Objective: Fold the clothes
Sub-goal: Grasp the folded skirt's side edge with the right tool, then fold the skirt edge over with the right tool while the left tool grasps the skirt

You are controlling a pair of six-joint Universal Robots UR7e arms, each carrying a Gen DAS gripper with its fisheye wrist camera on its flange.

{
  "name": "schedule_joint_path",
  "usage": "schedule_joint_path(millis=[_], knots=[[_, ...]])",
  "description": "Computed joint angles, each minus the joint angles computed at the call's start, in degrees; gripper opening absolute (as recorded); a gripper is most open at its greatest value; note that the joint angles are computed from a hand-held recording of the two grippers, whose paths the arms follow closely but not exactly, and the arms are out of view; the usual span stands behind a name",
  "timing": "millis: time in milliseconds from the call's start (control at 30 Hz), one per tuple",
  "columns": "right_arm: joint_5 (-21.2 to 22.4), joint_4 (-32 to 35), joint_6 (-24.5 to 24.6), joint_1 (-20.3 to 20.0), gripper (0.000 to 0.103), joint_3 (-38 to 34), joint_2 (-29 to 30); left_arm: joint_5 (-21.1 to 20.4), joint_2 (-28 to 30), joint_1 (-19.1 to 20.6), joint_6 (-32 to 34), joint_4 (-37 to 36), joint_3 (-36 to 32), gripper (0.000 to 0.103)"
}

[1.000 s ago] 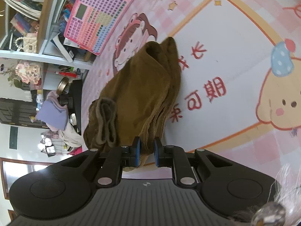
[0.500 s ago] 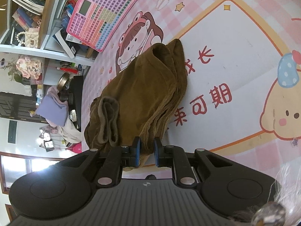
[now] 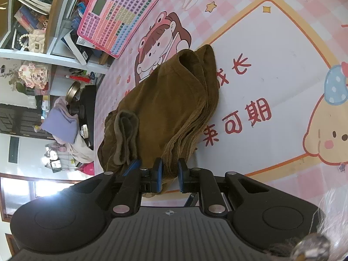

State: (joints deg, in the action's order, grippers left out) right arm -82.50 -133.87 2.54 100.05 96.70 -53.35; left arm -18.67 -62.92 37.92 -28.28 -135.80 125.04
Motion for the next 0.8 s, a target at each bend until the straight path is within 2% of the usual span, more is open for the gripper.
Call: schedule_joint_path(millis=[133,200,233,300,367,433,533,600,800], knots=[[-0.49,-0.09,-0.68,0.21,0.014,-0.18,-0.02,3.16,3.6,1.24,7.7,-7.06,-0.66,0.067],[-0.71,-0.23,-1.15,0.27,0.014,-0.19,-0.04,3.35,4.84,1.74,11.67,-11.19,-0.82,0.047],[-0.89,-0.44,-1.39,0.26,0.014,-0.19,-0.06,3.12,5.28,2.03,13.13,-12.45,-1.03,0.043],[-1.45,-1.43,-1.78,0.26,0.022,-0.14,-0.17,2.11,5.8,2.49,16.07,-15.68,-0.94,0.03],[-2.12,-2.34,-2.11,0.19,0.041,-0.26,-0.25,1.47,6.27,2.79,18.56,-18.97,-0.64,0.018],[-2.73,-3.16,-2.04,-0.11,0.047,-0.58,-0.16,1.54,6.54,2.8,20.0,-22.47,-0.12,0.014],[-3.57,-2.82,-0.91,-0.78,0.061,-1.8,0.74,1.89,6.5,2.65,20.69,-27.36,0.53,0.01],[-3.55,-1.88,0.66,-1.33,0.062,-2.92,1.8,1.76,5.92,2.45,20.29,-28.57,0.76,0.01],[0.07,0.15,3.08,-1.84,0.059,-7.13,6.26,1.12,3.71,1.59,17.01,-25.96,1.39,0.009]])
